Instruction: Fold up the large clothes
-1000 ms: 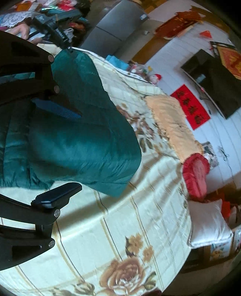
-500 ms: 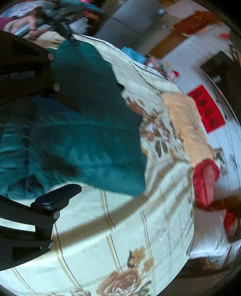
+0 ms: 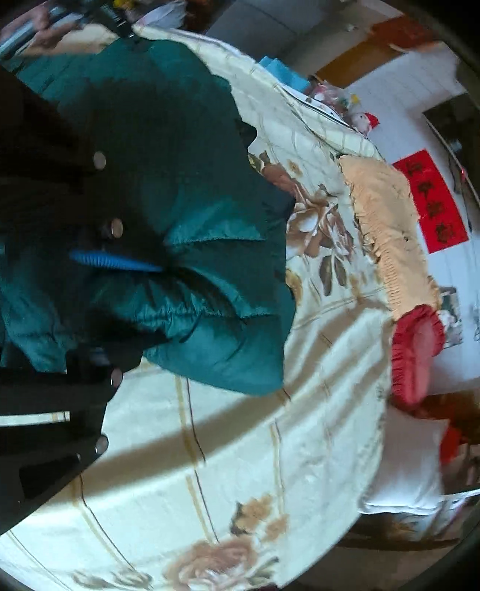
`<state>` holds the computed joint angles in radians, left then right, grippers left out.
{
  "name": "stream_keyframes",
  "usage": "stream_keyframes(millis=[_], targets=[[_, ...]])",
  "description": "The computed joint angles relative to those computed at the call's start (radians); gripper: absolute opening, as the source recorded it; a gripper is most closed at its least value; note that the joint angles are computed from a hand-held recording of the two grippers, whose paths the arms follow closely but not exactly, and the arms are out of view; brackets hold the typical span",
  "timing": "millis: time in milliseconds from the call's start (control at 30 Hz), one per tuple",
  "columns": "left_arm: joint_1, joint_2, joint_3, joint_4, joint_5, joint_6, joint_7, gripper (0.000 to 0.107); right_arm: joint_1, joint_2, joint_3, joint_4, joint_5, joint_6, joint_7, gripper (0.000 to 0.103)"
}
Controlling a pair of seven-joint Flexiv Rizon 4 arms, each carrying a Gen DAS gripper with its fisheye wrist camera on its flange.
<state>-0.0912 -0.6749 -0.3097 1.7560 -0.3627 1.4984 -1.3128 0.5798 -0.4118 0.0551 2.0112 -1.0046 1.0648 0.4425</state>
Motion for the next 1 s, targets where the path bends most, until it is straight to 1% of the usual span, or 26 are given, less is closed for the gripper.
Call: stream_keyframes(millis=[33,133,200,267,300,333,367,433,533,567,600,667,700,733,800,867,900,967,1000], targets=[[-0.017,-0.009,0.020,-0.013,0.002,-0.014,-0.012,0.023,0.000,-0.005,0.005,-0.001,0.016,-0.014,-0.005,0.027],[0.021,-0.002,-0.018,-0.003,-0.017,-0.022,-0.003,0.023,0.003,0.004,0.009,0.004,0.030,-0.033,-0.001,0.027],[0.031,0.018,-0.017,0.007,-0.027,-0.039,-0.002,0.031,0.005,0.020,0.028,-0.006,0.073,-0.081,-0.042,0.032],[0.049,0.041,-0.024,0.028,-0.035,-0.020,0.010,0.036,0.016,0.044,0.032,-0.004,0.058,-0.097,-0.036,0.038],[0.054,0.054,-0.023,0.038,-0.037,-0.008,0.012,0.038,0.019,0.055,0.029,0.001,0.022,-0.078,-0.023,0.041],[0.065,0.064,-0.031,0.049,-0.041,0.002,0.018,0.038,0.023,0.064,0.026,0.004,-0.018,-0.062,-0.005,0.050],[0.069,0.072,-0.033,0.056,-0.041,0.012,0.023,0.038,0.027,0.067,0.026,0.001,-0.054,-0.052,0.008,0.055],[0.068,0.085,-0.033,0.070,-0.030,0.046,0.031,0.038,0.030,0.056,0.039,-0.019,-0.073,-0.040,-0.010,0.056],[0.084,0.087,-0.068,0.083,-0.029,0.054,0.042,0.038,0.040,0.020,0.054,-0.058,-0.046,-0.028,-0.054,0.057],[0.078,0.085,-0.065,0.084,-0.024,0.055,0.043,0.038,0.048,0.008,0.058,-0.072,-0.024,-0.037,-0.072,0.057],[0.044,0.080,-0.029,0.076,-0.009,0.050,0.033,0.038,0.056,-0.002,0.058,-0.082,-0.009,-0.045,-0.085,0.057],[-0.066,0.064,0.103,0.039,0.031,0.018,-0.015,0.038,0.077,-0.023,0.059,-0.101,0.033,-0.088,-0.109,0.057],[-0.115,0.050,0.163,0.015,0.053,-0.004,-0.042,0.038,0.087,-0.029,0.054,-0.101,0.041,-0.098,-0.100,0.057],[-0.142,0.032,0.196,-0.005,0.072,-0.022,-0.059,0.039,0.094,-0.039,0.049,-0.098,0.045,-0.095,-0.085,0.057],[-0.169,0.000,0.231,-0.035,0.097,-0.024,-0.092,0.049,0.099,-0.063,0.046,-0.100,0.060,-0.083,-0.101,0.057],[-0.174,-0.013,0.241,-0.047,0.111,-0.008,-0.119,0.051,0.116,-0.072,0.041,-0.111,0.066,-0.112,-0.137,0.057],[-0.167,-0.013,0.237,-0.056,0.113,-0.025,-0.122,0.051,0.114,-0.070,0.046,-0.114,0.081,-0.115,-0.162,0.057],[-0.151,0.000,0.228,-0.056,0.117,-0.046,-0.129,0.051,0.102,-0.058,0.060,-0.114,0.123,-0.104,-0.218,0.057],[-0.145,0.010,0.223,-0.047,0.120,-0.033,-0.133,0.051,0.103,-0.042,0.053,-0.103,0.118,-0.095,-0.217,0.057]])
